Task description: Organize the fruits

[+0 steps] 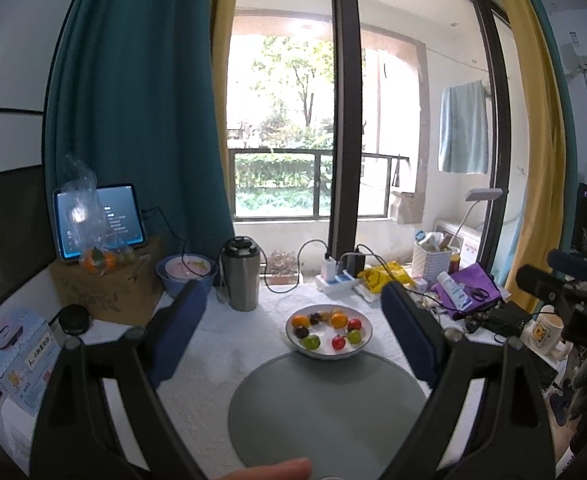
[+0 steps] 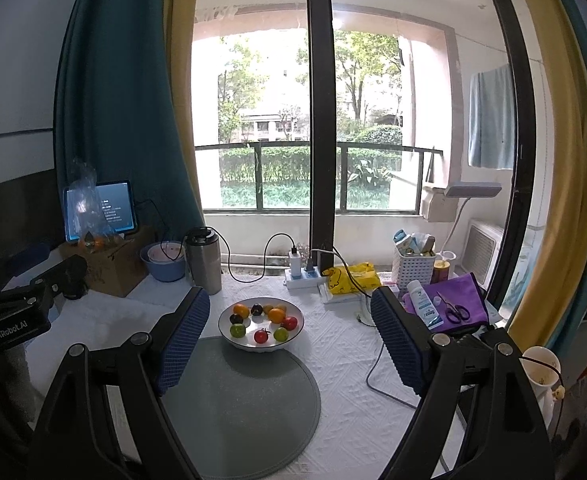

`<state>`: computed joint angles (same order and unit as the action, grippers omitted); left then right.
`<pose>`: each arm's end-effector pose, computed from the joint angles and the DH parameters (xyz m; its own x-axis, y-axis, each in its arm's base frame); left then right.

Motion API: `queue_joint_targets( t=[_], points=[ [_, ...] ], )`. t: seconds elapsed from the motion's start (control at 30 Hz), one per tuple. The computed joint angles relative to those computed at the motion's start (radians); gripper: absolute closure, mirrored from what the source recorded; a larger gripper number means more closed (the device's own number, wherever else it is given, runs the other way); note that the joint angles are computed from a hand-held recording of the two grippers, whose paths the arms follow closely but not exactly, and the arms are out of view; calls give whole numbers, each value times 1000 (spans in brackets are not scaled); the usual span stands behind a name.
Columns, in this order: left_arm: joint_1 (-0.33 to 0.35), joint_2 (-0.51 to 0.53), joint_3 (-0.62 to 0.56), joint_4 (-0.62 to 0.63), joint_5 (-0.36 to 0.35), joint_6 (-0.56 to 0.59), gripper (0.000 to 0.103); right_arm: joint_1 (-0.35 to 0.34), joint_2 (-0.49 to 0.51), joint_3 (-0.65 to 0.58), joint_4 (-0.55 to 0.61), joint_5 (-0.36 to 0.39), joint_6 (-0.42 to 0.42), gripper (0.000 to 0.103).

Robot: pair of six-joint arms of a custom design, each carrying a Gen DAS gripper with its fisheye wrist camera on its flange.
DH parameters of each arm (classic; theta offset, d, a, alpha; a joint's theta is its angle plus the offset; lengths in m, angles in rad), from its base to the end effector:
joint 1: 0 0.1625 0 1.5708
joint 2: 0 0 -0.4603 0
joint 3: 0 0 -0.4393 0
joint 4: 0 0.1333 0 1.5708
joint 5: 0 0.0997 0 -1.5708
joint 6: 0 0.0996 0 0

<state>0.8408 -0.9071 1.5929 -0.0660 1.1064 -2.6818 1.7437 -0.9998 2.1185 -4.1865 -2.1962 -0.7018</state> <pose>-0.2930 -0.5941 0.1140 -0.6430 0.4829 -0.5944 0.7507 0.2439 -0.6140 0.1648 -0.5078 0.2481 -0.6784 0.2858 0.6768 -0.5901 0.3367 -0.7337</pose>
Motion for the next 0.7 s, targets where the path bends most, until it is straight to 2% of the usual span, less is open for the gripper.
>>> queue_joint_targets(
  t=[0.7],
  points=[
    [2, -10, 14, -15, 18, 12, 13, -1, -3, 4, -3, 2, 1, 18]
  ],
)
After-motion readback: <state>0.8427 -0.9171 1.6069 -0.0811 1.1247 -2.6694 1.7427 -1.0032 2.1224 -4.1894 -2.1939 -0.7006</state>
